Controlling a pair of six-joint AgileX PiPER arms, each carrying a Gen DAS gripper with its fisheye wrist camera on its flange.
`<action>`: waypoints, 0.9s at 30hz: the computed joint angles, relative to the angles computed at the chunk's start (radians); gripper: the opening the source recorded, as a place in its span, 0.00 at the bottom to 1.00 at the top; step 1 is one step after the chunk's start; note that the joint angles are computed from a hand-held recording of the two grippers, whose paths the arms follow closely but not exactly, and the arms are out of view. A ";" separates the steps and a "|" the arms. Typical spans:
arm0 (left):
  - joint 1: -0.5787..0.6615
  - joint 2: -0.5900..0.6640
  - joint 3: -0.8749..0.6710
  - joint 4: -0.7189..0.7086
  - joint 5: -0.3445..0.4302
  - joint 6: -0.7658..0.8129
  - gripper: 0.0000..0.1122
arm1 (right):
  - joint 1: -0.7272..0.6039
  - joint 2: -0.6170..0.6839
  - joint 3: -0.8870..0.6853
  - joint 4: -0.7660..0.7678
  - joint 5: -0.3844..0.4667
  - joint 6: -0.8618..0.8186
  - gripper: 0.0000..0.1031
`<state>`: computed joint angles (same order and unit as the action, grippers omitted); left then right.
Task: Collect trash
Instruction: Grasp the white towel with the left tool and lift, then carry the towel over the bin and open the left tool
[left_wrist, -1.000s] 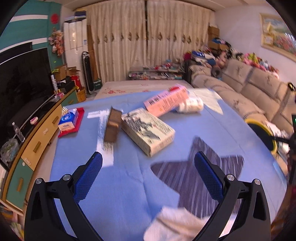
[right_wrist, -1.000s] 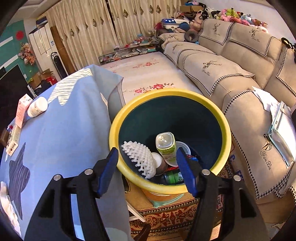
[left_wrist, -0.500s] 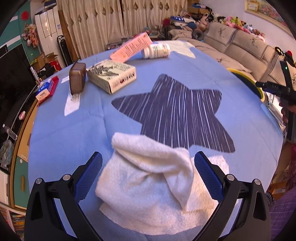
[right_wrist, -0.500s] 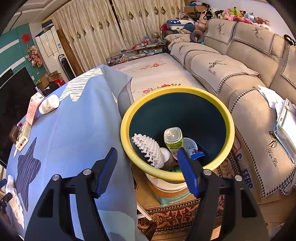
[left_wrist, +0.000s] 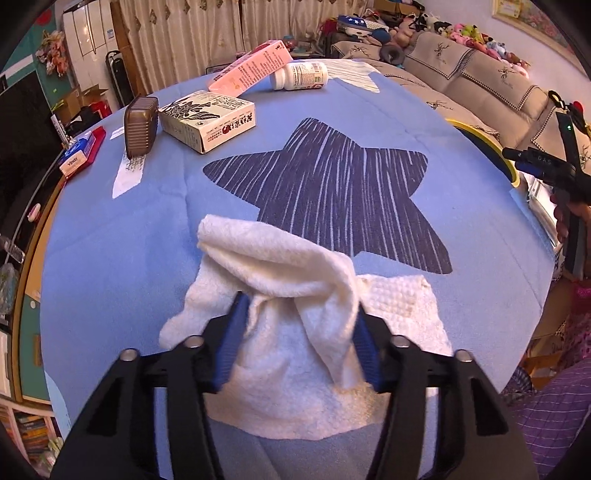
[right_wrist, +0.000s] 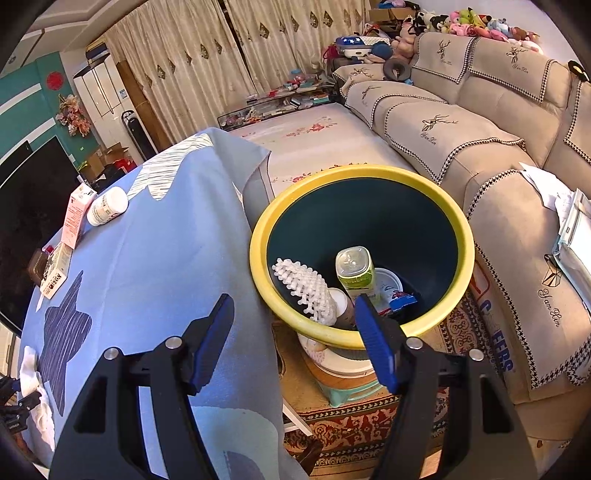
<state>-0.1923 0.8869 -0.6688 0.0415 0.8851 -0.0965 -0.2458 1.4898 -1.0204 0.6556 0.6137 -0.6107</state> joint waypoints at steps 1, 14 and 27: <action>-0.004 -0.002 -0.004 -0.005 0.008 -0.001 0.31 | -0.004 -0.002 0.002 0.010 0.003 -0.009 0.62; -0.240 0.105 -0.310 0.107 0.085 -0.130 0.08 | -0.098 -0.040 0.016 0.095 0.050 -0.103 0.62; -0.430 0.689 -1.017 0.071 0.114 -0.034 0.08 | -0.265 -0.036 0.018 0.123 0.070 -0.199 0.62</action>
<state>-0.6226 1.5764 -1.6853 0.1124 0.9996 -0.1300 -0.5109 1.4537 -1.0023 0.7783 0.6834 -0.8097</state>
